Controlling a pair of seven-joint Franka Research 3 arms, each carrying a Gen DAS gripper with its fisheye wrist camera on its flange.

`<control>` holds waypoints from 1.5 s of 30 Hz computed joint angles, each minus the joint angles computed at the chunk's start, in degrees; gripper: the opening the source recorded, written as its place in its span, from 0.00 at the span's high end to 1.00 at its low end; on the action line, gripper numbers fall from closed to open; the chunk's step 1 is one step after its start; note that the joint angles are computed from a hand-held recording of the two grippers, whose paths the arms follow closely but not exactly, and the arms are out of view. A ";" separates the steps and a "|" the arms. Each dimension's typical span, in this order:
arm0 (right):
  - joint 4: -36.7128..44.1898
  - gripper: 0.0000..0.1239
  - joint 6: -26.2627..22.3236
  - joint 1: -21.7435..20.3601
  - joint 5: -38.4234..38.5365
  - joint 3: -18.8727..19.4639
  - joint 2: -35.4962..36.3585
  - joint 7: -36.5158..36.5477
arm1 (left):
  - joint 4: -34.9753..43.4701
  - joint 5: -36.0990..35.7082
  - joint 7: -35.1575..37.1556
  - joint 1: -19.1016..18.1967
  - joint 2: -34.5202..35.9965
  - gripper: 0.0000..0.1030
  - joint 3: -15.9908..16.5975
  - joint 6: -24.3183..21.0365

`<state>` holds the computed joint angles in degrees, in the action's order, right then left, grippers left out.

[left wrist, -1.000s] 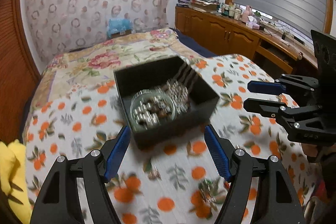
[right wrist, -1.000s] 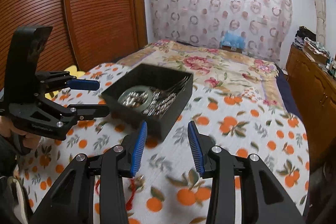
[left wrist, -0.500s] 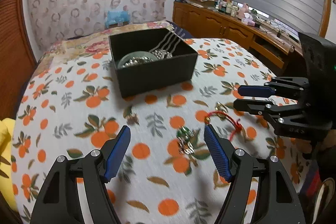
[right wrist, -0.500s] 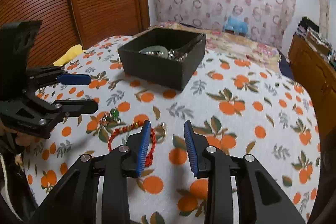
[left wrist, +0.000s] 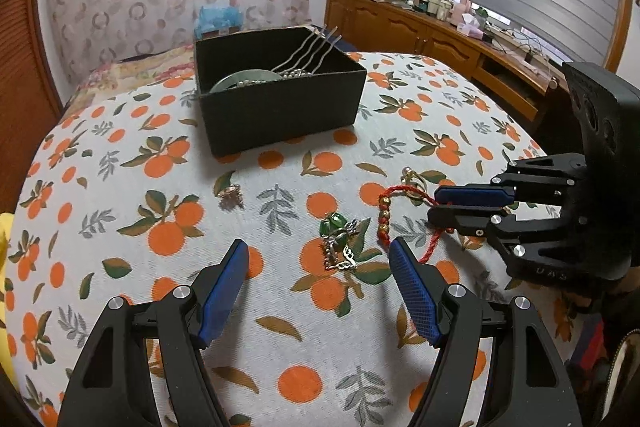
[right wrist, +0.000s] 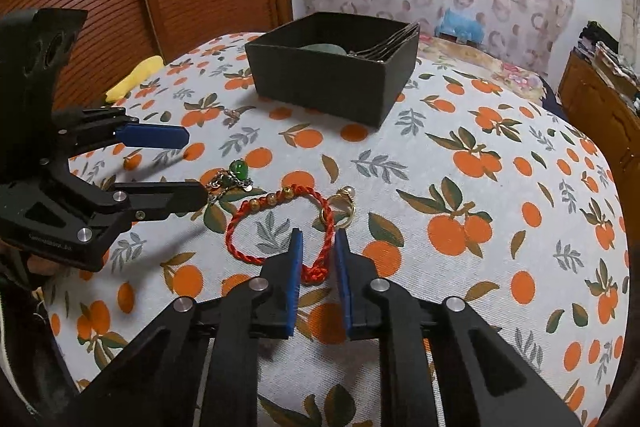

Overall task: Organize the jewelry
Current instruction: 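Move both grippers back to the remaining jewelry on the bed, then grasp the green pendant with the left gripper while the right grasps the red string bracelet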

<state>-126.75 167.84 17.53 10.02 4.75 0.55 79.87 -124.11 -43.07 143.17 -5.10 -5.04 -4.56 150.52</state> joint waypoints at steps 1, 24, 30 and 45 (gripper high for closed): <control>-0.01 0.86 0.13 0.03 -1.17 -0.04 0.07 0.88 | 0.16 0.06 -0.05 -0.04 0.17 0.34 -0.08 0.15; 0.06 0.86 0.18 0.10 0.94 0.01 0.14 -0.69 | 0.95 5.74 -1.19 -0.50 2.25 0.83 -2.19 3.27; 0.04 0.86 0.16 0.06 0.18 -0.07 0.07 -0.23 | 0.32 1.14 0.89 -0.50 0.94 0.83 -1.19 2.77; -0.37 0.97 4.34 1.01 6.05 0.71 -2.24 -8.21 | 0.75 -6.58 5.11 -1.70 -1.58 0.84 0.74 4.18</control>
